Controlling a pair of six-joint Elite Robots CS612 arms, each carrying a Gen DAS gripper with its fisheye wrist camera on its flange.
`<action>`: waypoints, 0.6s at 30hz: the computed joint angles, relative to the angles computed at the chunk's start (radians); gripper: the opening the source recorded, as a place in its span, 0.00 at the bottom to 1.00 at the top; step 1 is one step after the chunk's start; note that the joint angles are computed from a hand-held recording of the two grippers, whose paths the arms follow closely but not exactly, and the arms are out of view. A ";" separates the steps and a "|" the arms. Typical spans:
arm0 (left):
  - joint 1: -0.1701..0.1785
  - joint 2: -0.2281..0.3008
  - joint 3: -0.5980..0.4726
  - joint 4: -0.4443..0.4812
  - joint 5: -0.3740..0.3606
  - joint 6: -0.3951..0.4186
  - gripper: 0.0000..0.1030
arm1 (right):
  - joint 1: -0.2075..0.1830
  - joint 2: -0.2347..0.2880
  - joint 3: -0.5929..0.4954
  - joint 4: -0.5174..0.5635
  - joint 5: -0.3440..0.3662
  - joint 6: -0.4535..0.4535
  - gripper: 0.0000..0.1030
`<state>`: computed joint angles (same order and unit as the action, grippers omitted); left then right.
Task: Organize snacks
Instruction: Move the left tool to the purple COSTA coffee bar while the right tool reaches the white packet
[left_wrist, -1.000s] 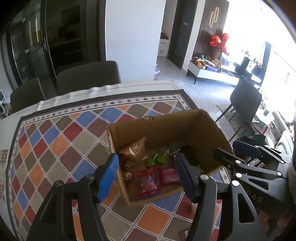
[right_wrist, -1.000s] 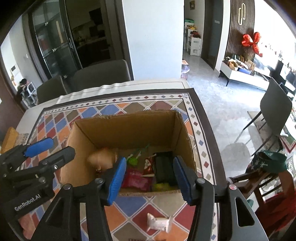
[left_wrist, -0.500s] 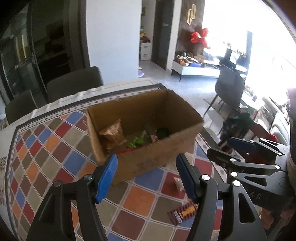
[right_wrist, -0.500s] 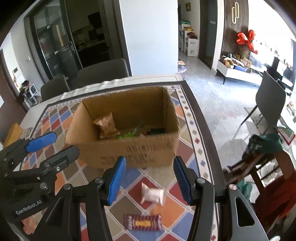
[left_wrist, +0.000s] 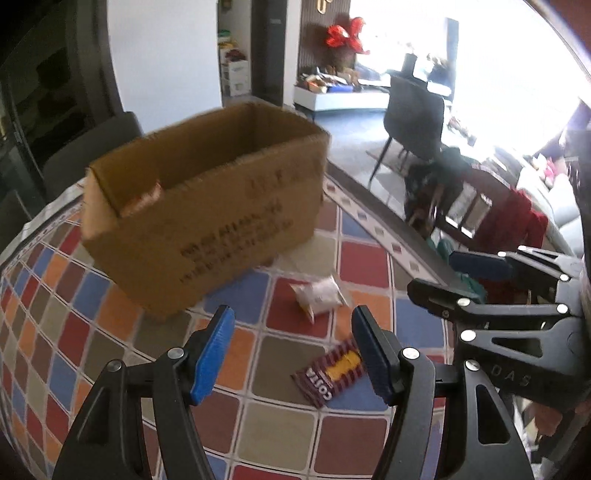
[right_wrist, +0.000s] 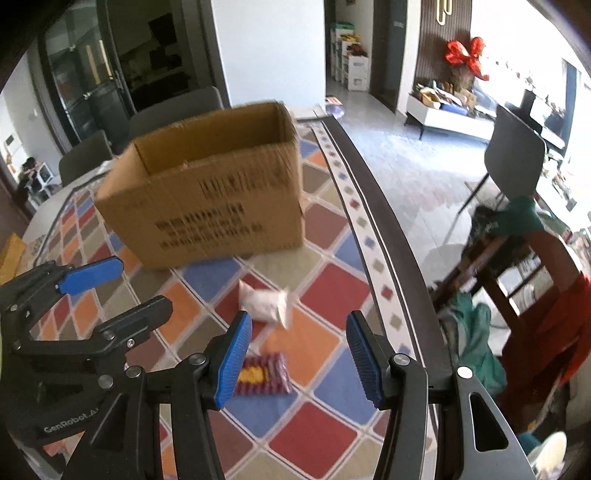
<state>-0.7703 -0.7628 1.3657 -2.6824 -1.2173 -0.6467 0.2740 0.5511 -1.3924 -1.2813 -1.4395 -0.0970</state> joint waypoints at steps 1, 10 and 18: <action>-0.002 0.004 -0.001 0.000 -0.008 0.009 0.63 | -0.002 0.005 -0.005 0.010 -0.001 0.004 0.53; -0.004 0.039 -0.017 0.022 -0.087 0.071 0.63 | -0.007 0.049 -0.047 0.089 -0.045 -0.018 0.53; -0.002 0.080 -0.056 0.060 -0.166 0.184 0.63 | -0.011 0.073 -0.065 0.146 -0.072 -0.018 0.53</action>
<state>-0.7723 -0.6826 1.3101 -2.6222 -1.3837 -0.4624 0.2631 0.6241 -1.4573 -1.1356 -1.5115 -0.1153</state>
